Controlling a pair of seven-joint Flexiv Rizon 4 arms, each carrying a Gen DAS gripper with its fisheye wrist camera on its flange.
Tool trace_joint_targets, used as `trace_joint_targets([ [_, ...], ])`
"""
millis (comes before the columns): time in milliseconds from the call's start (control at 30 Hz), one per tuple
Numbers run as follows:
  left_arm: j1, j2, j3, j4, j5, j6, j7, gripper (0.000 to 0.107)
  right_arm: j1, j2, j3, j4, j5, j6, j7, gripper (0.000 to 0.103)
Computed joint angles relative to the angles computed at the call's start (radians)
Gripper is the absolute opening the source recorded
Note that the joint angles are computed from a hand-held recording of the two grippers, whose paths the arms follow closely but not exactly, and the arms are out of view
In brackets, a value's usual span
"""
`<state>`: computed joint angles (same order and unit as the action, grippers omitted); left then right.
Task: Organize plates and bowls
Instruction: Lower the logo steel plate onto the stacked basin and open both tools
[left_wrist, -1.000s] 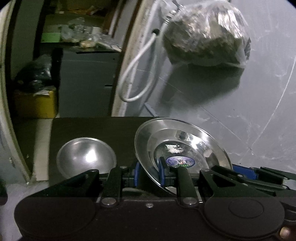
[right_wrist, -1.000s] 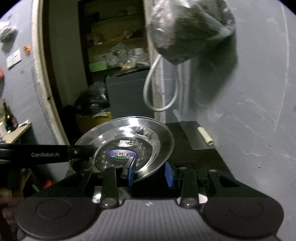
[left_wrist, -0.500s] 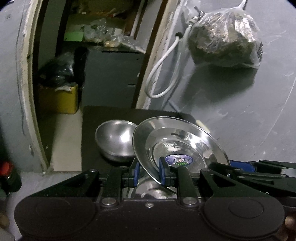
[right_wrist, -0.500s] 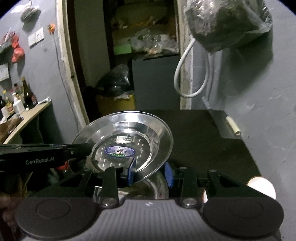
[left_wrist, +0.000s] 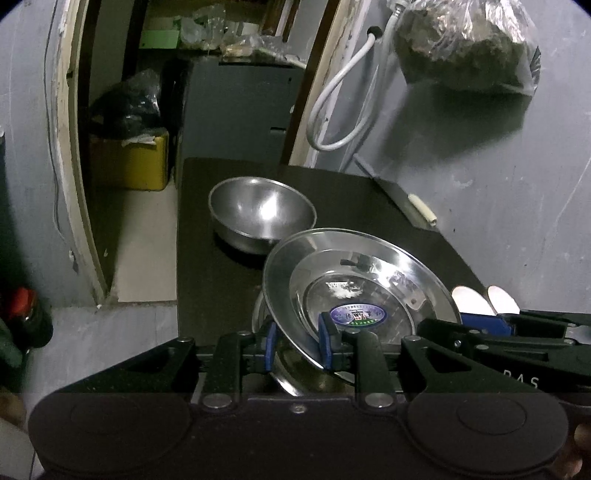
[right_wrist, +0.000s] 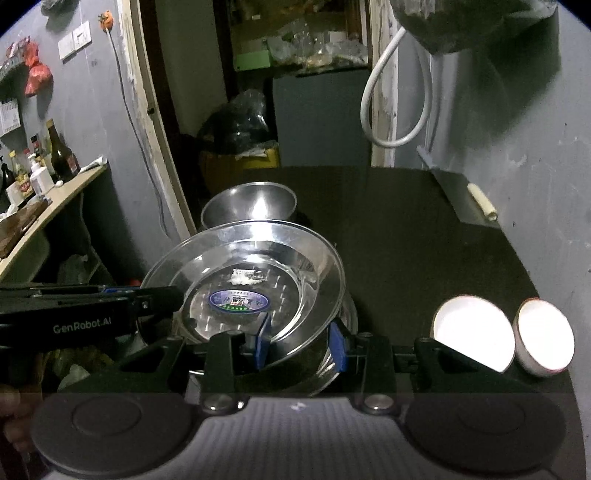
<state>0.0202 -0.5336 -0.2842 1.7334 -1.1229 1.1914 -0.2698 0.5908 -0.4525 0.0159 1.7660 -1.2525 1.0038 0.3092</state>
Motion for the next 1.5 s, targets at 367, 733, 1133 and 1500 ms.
trace_joint_targets([
  [367,-0.006,0.002,0.013,0.013,0.061,0.01,-0.04,0.026,-0.005,-0.009,0.0,0.003,0.035,0.033,-0.014,0.038],
  [733,-0.002,-0.016,0.004,-0.003,0.154,0.028,-0.109,0.027,0.0,-0.017,-0.009,-0.002,0.07,0.04,-0.038,0.038],
  [1133,0.006,-0.026,-0.003,-0.008,0.242,0.041,-0.168,0.028,0.001,-0.027,-0.016,-0.005,0.088,0.06,-0.041,0.038],
  [1500,0.014,-0.039,-0.008,-0.024,0.313,0.034,-0.235,0.028,0.003,-0.033,-0.026,-0.005,0.103,0.074,-0.051,0.038],
])
